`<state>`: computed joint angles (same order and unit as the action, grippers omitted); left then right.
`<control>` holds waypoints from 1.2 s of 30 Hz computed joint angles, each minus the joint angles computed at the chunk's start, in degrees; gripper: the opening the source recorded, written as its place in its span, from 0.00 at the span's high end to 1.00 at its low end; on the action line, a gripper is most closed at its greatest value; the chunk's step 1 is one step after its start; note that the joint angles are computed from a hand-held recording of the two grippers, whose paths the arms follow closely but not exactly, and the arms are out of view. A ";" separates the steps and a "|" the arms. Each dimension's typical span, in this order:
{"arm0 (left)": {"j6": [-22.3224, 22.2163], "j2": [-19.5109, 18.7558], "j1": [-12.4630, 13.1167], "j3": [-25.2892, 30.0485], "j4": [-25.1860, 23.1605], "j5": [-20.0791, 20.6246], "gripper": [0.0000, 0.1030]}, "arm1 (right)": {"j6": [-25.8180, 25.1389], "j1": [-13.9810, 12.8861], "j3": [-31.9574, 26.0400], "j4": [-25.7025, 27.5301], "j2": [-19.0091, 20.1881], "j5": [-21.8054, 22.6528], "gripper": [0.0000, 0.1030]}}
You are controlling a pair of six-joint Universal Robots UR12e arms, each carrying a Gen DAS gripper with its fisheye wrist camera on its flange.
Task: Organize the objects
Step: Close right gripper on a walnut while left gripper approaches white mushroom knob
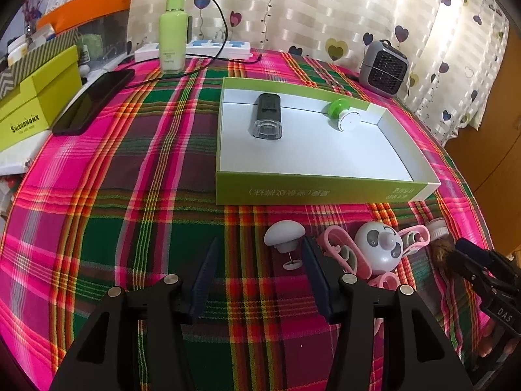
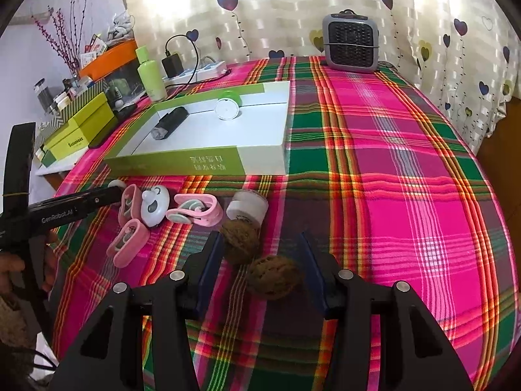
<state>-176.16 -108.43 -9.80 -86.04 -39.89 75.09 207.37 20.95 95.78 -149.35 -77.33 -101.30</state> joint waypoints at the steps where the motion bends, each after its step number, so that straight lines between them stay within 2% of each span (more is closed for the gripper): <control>1: 0.09 -0.08 -0.04 0.09 0.02 0.15 0.51 | -0.28 -0.03 0.08 0.16 -0.11 0.19 0.52; 4: 0.13 -0.14 -0.10 0.16 0.08 0.45 0.51 | -1.02 0.07 0.50 0.53 -0.43 0.13 0.52; 10: 0.25 -0.60 -0.42 0.81 -0.01 1.83 0.51 | 0.65 -0.48 1.23 0.63 -0.82 0.79 0.52; 25: -0.68 -0.69 -0.33 0.90 0.12 1.63 0.51 | -0.02 -0.62 0.99 0.93 -0.68 1.11 0.53; 33: -1.18 -0.02 -0.18 0.24 -0.53 1.68 0.51 | -0.08 -0.66 1.17 0.79 -0.78 1.13 0.68; 36: -1.37 0.01 -0.15 0.21 -0.53 1.74 0.51 | -0.02 -0.65 1.19 0.76 -0.80 1.09 0.68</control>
<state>-177.53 -108.43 -9.95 -85.83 -40.42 76.83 207.34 20.30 96.97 -148.59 -78.13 -100.21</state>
